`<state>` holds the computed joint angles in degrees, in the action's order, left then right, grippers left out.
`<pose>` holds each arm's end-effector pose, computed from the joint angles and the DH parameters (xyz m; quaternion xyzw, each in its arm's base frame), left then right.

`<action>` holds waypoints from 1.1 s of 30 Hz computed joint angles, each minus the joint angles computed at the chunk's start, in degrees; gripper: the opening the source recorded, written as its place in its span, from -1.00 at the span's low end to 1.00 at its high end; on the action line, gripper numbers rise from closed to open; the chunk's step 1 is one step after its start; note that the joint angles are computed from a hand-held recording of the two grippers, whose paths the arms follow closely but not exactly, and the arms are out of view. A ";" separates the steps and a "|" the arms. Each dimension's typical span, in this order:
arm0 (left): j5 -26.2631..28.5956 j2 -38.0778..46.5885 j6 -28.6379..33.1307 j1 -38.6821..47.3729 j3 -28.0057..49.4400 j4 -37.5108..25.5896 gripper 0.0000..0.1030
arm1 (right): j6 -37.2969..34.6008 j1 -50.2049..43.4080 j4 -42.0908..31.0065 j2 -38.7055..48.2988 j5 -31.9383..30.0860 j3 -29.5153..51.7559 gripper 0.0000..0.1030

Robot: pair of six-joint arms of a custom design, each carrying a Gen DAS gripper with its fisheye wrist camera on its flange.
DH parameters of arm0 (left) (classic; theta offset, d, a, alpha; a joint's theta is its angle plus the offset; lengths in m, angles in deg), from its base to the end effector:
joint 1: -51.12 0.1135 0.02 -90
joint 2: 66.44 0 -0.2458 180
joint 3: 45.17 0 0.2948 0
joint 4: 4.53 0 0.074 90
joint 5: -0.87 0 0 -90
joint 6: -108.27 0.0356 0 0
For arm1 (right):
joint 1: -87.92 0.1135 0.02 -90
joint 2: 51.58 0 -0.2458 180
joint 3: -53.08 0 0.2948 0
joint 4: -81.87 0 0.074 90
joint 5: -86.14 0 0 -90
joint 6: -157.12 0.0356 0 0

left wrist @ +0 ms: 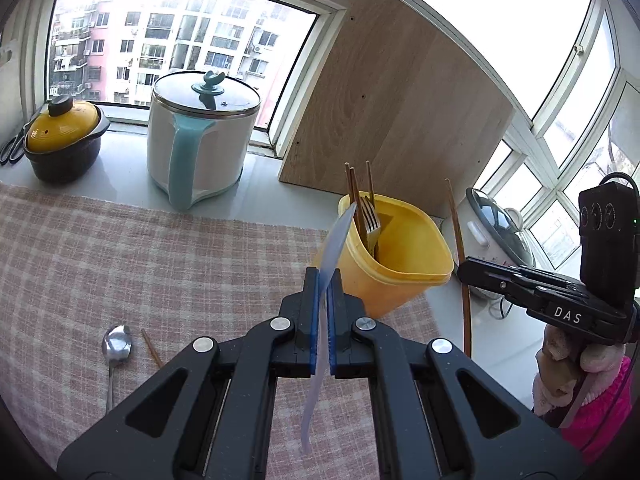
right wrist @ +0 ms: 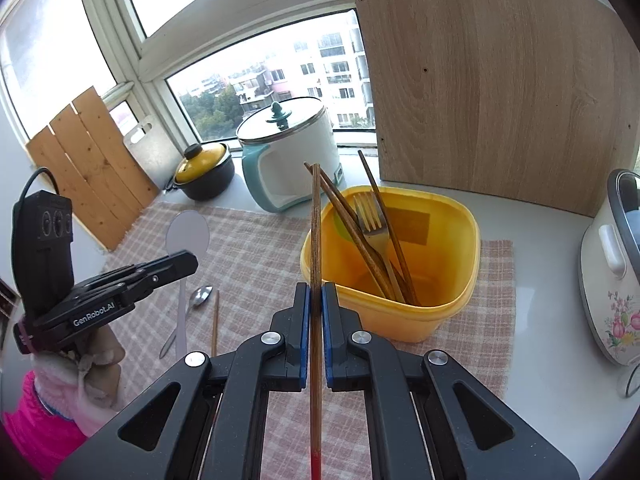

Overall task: Organize utensils
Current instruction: 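Carry the clear spoon and chopstick over the yellow container with both tools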

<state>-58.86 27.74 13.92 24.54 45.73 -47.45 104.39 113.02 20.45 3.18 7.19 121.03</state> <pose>0.3539 -0.1971 0.2662 0.2682 0.8601 -0.3295 0.2824 0.2182 0.0947 0.3003 0.1327 0.9211 0.1068 0.3501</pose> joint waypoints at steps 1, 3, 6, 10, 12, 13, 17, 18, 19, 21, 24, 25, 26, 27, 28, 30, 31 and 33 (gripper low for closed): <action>0.00 0.45 -0.55 -0.54 0.73 0.26 -0.98 | -0.60 -0.80 -0.43 -0.58 -0.05 0.07 -0.91; -0.27 1.45 -1.66 -1.69 2.19 0.95 -0.98 | -1.84 -2.51 -0.80 -1.14 -0.52 0.43 -0.91; -0.62 3.62 -3.51 -3.11 5.29 1.55 -0.98 | -4.03 -5.20 -0.88 -1.34 -1.35 1.27 -0.91; -1.02 6.72 -6.09 -4.79 9.41 2.43 -0.98 | -6.80 -8.83 -0.47 -1.48 -2.66 2.13 -0.91; -1.37 8.43 -7.07 -5.61 11.60 2.54 -0.98 | -8.30 -10.63 0.13 -0.89 -3.58 2.69 -0.91; -1.65 9.16 -7.34 -5.97 12.60 2.49 -0.98 | -8.87 -11.43 0.47 -0.63 -3.97 2.87 -0.91; -2.77 12.02 -8.46 -7.32 16.50 2.81 -0.98 | -10.50 -14.74 2.02 0.60 -6.17 3.54 -0.91; -3.07 12.99 -8.69 -7.61 17.75 2.90 -0.98 | -10.91 -15.31 2.39 0.96 -6.39 3.77 -0.91; -3.36 13.73 -8.84 -7.87 18.81 2.82 -0.98 | -11.31 -15.85 2.88 1.55 -6.63 4.10 -0.91; -3.99 15.51 -9.30 -8.48 21.34 2.65 -0.98 | -12.01 -16.95 3.86 2.41 -7.13 4.42 -0.91; -4.81 17.98 -9.71 -9.20 24.67 2.26 -0.98 | -12.83 -18.21 5.38 3.84 -7.69 4.77 -0.91; -5.15 18.97 -9.77 -9.43 25.99 2.02 -0.98 | -12.97 -18.65 5.90 4.35 -7.83 4.87 -0.91; -5.58 19.99 -9.86 -9.77 27.37 1.71 -0.98 | -13.08 -19.17 6.49 4.77 -8.12 4.90 -0.91; -5.94 20.96 -9.88 -10.03 28.64 1.42 -0.98 | -13.14 -19.75 7.02 5.20 -8.52 4.96 -0.91; -6.22 21.73 -9.82 -10.22 29.63 1.21 -0.98 | -13.25 -20.33 7.51 5.49 -8.91 4.92 -0.91; -6.96 23.16 -9.53 -10.56 31.44 0.87 -0.98 | -13.64 -21.23 8.48 6.31 -9.35 5.13 -0.91; -7.16 23.78 -9.50 -10.68 32.23 0.70 -0.98 | -13.76 -21.58 8.82 6.61 -9.45 5.18 -0.91; -7.30 25.09 -9.80 -10.86 33.86 0.46 -0.98 | -13.75 -22.38 9.56 6.96 -9.85 5.08 -0.91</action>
<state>-66.17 52.83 4.12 13.68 79.60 -46.99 90.64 90.65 30.01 10.14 -2.66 126.11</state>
